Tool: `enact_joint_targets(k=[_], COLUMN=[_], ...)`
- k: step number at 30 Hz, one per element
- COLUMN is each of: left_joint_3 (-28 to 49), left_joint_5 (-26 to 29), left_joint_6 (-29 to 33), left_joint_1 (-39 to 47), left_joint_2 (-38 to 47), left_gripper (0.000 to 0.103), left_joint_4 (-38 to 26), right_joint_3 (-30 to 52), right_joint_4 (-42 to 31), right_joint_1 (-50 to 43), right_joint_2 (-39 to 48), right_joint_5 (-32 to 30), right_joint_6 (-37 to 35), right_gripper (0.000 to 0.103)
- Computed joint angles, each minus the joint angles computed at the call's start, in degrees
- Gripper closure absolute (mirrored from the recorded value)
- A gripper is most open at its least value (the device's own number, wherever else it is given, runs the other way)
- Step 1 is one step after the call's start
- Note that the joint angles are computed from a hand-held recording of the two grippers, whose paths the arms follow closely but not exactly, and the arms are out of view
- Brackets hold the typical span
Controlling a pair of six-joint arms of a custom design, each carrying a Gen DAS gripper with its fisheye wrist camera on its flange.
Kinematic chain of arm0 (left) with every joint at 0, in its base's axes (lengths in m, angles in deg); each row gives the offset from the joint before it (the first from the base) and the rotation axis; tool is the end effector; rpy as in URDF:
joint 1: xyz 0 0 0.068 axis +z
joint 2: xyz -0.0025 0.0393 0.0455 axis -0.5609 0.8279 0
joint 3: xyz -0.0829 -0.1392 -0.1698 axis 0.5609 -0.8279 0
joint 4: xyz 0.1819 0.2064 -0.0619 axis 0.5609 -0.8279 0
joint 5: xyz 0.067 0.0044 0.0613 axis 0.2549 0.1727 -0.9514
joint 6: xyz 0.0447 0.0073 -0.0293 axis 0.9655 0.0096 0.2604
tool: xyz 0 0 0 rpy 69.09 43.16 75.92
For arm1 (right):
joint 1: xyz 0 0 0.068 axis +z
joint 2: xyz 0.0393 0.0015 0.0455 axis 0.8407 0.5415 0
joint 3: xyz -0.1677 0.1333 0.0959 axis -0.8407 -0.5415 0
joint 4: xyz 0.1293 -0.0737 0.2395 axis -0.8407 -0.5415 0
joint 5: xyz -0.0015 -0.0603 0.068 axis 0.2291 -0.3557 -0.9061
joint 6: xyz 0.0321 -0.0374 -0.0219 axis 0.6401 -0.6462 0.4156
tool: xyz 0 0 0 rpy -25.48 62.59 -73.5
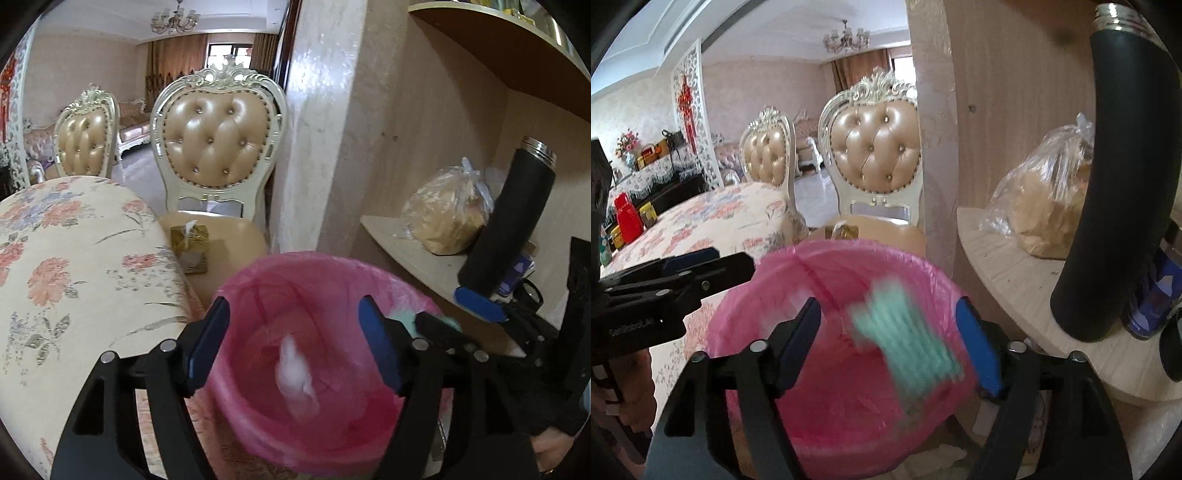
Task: Collect trash
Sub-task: 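Carry tissue and cloth to the pink bin and open both tools over it, then grasp the white foam block with the left tool while the right tool grasps the wrapped white packet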
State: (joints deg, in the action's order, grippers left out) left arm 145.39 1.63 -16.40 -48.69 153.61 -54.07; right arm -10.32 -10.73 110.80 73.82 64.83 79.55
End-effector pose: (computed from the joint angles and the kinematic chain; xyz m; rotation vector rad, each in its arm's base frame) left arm 0.3867 -0.1210 0.1591 0.9208 2.0743 -0.6512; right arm 0.2251 0.2565 0.1391 0.5363 2.0923 -0.1608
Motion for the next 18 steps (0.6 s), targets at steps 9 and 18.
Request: enact_joint_targets(k=[9,18], left_joint_3=[-9.7,-15.1], left_joint_5=[-1.0,7.4], left_joint_6=[1.1,12.6], left_joint_1=[13.5,38.6], left_joint_2=[-9.5,-15.0], left_gripper=[0.005,0.005], left_joint_4=[3.7,-1.6], right_joint_3=[6.1,37.5], right_joint_4=[-2.4,4.2], right_joint_1=[4.1,9.0], right_joint_2=[2.3,25.8], right_joint_5=[1.6,-3.8], right_joint_6=[1.0,-18.0], right_gripper=[0.030,0.018])
